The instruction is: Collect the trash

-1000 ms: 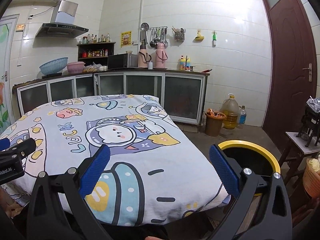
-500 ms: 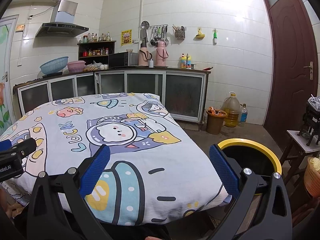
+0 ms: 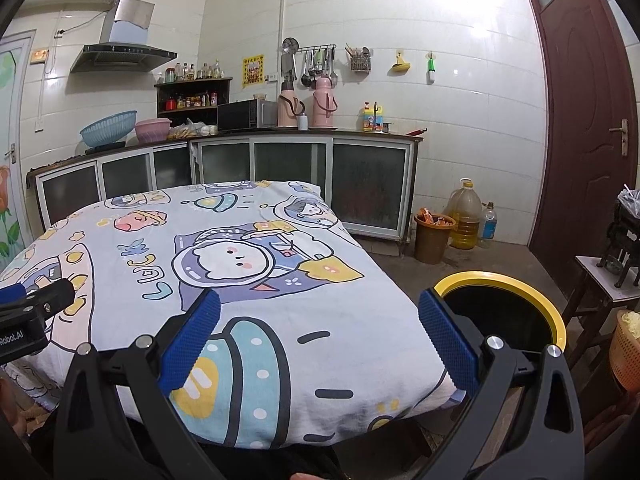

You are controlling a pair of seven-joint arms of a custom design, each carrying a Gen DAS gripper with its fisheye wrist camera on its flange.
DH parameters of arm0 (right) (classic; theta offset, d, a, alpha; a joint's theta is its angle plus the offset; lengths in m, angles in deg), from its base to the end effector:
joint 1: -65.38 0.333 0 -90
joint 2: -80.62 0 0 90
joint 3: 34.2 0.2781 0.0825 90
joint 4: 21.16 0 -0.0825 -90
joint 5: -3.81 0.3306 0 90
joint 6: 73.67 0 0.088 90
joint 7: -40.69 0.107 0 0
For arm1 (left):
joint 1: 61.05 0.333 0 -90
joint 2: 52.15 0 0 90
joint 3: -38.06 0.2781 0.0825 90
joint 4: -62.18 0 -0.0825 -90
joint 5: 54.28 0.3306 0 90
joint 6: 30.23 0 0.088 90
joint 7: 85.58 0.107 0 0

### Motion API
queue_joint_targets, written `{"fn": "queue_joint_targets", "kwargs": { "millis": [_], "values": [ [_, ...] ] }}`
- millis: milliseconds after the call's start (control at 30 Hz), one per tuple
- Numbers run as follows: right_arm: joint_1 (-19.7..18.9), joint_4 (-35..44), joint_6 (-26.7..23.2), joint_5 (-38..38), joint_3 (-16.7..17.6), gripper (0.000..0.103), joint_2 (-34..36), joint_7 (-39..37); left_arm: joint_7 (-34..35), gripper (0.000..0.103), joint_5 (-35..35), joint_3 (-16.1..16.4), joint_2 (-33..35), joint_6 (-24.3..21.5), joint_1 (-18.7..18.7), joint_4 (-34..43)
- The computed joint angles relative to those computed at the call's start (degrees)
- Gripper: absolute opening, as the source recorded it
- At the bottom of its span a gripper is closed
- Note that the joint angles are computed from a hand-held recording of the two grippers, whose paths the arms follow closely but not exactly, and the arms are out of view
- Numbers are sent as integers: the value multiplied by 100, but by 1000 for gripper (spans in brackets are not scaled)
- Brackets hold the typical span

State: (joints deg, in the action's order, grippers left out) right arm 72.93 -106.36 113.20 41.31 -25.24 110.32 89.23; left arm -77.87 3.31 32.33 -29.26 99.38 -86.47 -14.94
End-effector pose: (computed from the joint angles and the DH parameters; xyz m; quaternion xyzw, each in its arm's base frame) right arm 0.6594 0.1042 0.4994 -0.6404 0.5057 -0.3656 0.4478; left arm 0.5789 -0.3084 0.5435 -0.7429 0.4677 -0.3078 0.3669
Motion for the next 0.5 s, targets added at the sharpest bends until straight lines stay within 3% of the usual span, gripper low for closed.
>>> {"fn": "queue_joint_targets", "kwargs": {
  "millis": [500],
  "values": [
    [-1,-18,-7,-20,1,95,-3,28,-14,95,35,-1,-17,51,4,-43]
  ]
}}
